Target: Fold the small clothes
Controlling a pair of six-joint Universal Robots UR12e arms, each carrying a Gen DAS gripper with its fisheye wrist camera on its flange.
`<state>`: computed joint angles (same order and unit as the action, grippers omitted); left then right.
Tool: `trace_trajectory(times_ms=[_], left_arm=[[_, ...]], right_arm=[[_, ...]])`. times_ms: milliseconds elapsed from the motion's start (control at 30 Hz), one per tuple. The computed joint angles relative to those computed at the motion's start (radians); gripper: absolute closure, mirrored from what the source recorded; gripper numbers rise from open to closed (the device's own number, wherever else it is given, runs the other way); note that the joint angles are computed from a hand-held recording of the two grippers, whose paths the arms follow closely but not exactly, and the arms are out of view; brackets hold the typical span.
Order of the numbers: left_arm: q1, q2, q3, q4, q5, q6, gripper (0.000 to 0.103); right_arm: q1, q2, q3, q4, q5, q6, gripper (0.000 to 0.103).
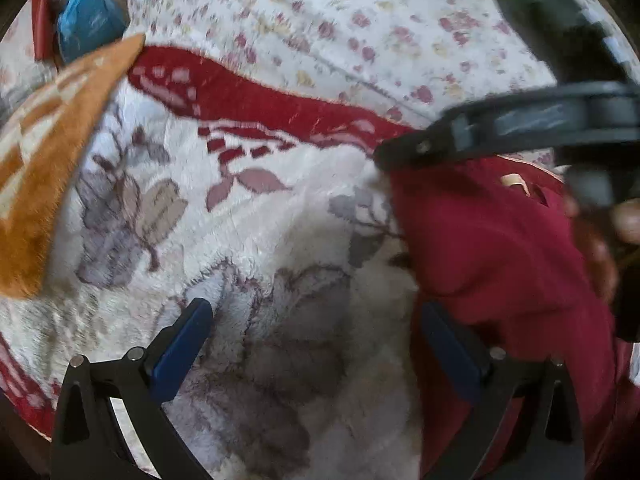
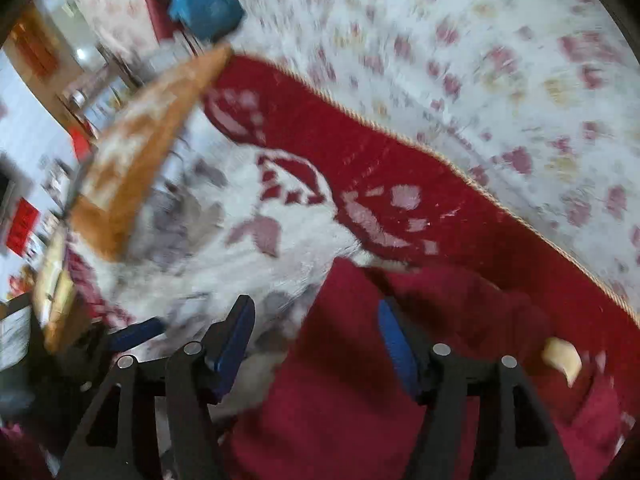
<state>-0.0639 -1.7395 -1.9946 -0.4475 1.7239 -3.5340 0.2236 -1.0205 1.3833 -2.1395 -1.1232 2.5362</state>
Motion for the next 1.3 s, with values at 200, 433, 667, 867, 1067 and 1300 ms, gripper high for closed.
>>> trace_trajectory(times_ms=[200, 433, 667, 867, 1067, 1300], left_arm=[[0.019, 0.022, -0.013, 0.004, -0.001, -0.010, 0.000], [0.043, 0.023, -0.007, -0.007, 0.060, -0.070, 0.000], [0.017, 0.012, -0.001, 0.078, 0.051, -0.038, 0.000], [-0.023, -0.044, 0.064, -0.027, 0.123, 0.001, 0.000], [-0.018, -0.045, 0.060, -0.057, 0.114, -0.034, 0.000], [-0.048, -0.023, 0.043, 0.015, 0.138, -0.038, 0.000]], right_arm=[[-0.003, 0.019, -0.029, 0.057, 0.070, -0.011, 0.093], [0.015, 0.066, -0.051, 0.052, 0.144, 0.035, 0.091], [-0.092, -0.072, 0.083, -0.063, 0.194, 0.102, 0.040], [-0.196, -0.206, 0.276, -0.282, -0.111, 0.263, 0.040], [-0.321, -0.288, 0.346, -0.291, -0.127, 0.361, 0.038], [-0.346, -0.290, 0.338, -0.272, -0.080, 0.347, 0.034]])
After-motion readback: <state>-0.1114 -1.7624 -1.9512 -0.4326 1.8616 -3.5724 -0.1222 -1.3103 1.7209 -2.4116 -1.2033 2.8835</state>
